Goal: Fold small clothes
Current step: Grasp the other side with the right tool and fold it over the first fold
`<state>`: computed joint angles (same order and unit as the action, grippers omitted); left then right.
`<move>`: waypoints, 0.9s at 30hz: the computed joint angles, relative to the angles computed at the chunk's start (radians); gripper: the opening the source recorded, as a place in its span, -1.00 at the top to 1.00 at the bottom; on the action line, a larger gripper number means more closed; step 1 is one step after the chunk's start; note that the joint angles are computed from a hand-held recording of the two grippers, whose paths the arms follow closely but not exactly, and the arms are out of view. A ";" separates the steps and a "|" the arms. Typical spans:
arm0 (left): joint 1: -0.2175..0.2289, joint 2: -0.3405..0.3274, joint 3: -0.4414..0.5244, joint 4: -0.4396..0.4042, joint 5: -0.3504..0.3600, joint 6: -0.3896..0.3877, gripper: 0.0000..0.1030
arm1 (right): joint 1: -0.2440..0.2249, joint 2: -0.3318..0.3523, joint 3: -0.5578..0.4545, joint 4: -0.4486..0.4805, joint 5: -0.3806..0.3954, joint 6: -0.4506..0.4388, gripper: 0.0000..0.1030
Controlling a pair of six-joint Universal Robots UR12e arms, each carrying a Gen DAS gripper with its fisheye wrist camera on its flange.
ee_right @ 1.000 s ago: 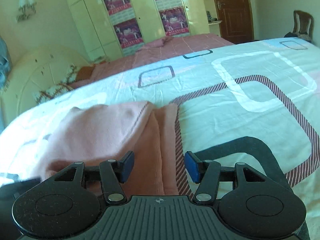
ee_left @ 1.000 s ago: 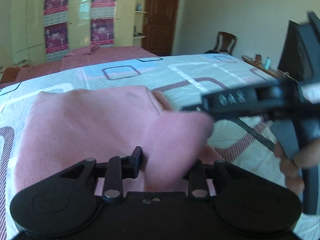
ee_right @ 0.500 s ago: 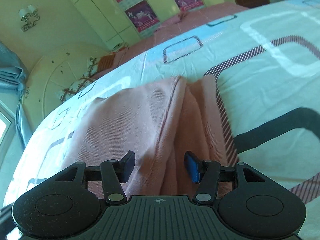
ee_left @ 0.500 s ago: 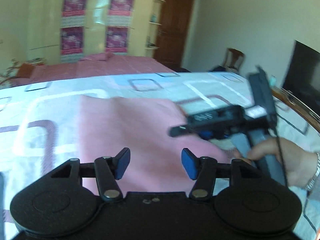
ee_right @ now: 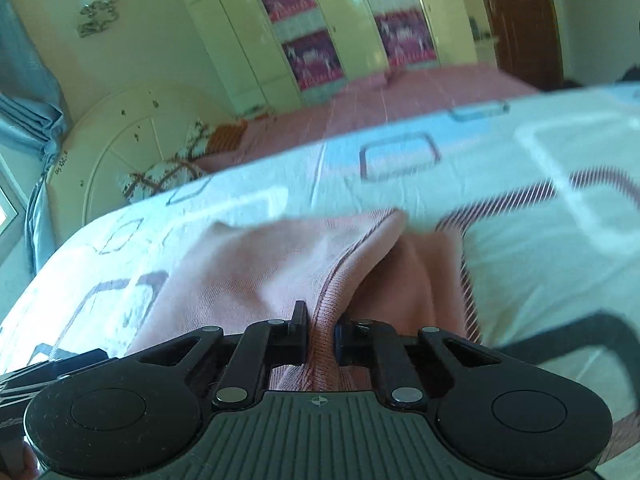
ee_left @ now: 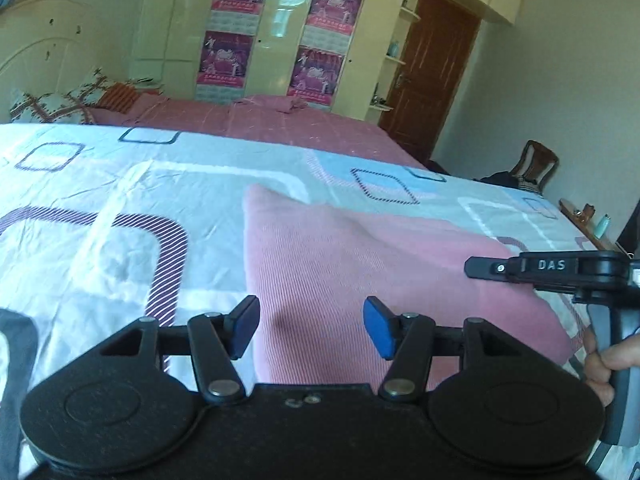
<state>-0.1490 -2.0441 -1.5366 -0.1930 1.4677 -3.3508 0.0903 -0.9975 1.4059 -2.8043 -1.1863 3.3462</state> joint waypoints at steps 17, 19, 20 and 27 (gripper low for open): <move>-0.023 -0.023 0.010 -0.070 0.022 0.017 -0.28 | -0.058 -0.110 0.146 0.042 -0.006 0.064 0.21; -0.026 -0.024 0.010 -0.067 0.030 0.018 -0.28 | -0.058 -0.141 0.186 0.033 -0.016 0.052 -0.10; -0.027 -0.024 0.010 -0.064 0.034 0.021 -0.28 | -0.058 -0.151 0.199 0.042 -0.014 0.045 -0.10; -0.032 -0.028 0.014 -0.072 0.046 0.025 -0.32 | -0.052 -0.151 0.221 0.125 -0.049 0.087 0.78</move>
